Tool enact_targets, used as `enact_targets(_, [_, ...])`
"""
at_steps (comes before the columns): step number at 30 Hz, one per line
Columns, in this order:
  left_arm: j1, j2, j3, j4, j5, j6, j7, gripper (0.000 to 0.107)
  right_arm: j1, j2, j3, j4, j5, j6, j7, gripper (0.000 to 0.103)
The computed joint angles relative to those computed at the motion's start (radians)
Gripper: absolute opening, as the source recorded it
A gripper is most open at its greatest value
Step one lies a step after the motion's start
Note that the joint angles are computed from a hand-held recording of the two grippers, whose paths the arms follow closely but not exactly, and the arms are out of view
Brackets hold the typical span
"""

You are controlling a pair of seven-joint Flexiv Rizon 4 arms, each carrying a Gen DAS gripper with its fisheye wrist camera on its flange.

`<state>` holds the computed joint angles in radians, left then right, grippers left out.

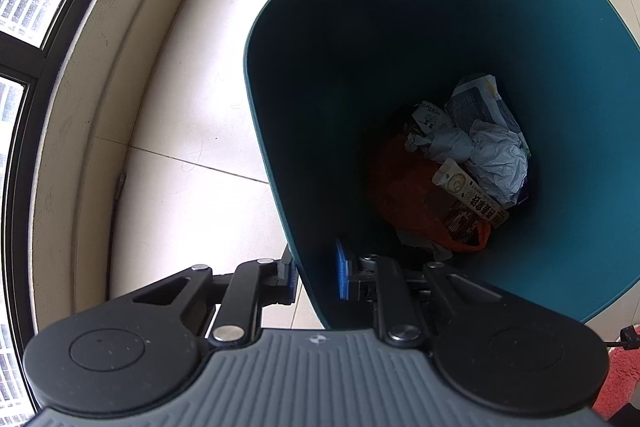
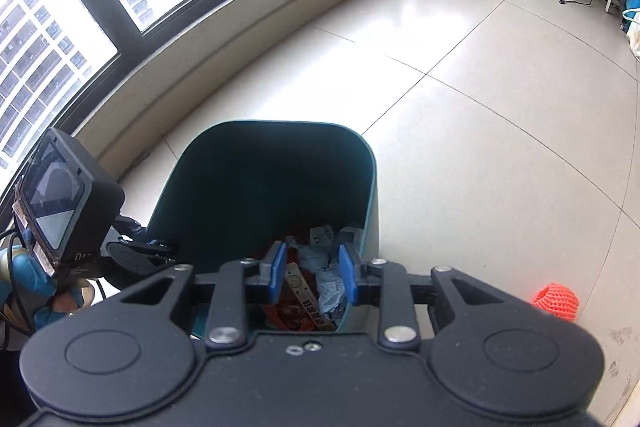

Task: Collect trash
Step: 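Carry the drink sachet over the bin and release it with the right tool, then grasp the clear blue bubble-wrap bag by its edge with the right tool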

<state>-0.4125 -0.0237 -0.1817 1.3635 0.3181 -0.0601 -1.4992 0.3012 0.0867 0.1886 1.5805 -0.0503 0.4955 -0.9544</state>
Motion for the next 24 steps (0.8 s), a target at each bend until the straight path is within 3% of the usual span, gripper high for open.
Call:
enact_targets(5, [-0.027, -0.025, -0.024, -0.056, 0.044, -0.081, -0.055, 0.019, -0.05, 0.105, -0.013, 0.098, -0.014, -0.008, 0.027, 0.03])
enact_targets(13, [-0.06, -0.045, -0.02, -0.086, 0.057, -0.136, -0.17, 0.019, -0.126, 0.289, -0.023, 0.251, -0.023, -0.127, 0.049, 0.033])
enact_targets(24, [-0.07, -0.025, -0.005, -0.053, 0.06, -0.108, -0.219, 0.019, -0.253, 0.469, -0.058, 0.588, 0.023, -0.148, 0.221, 0.044])
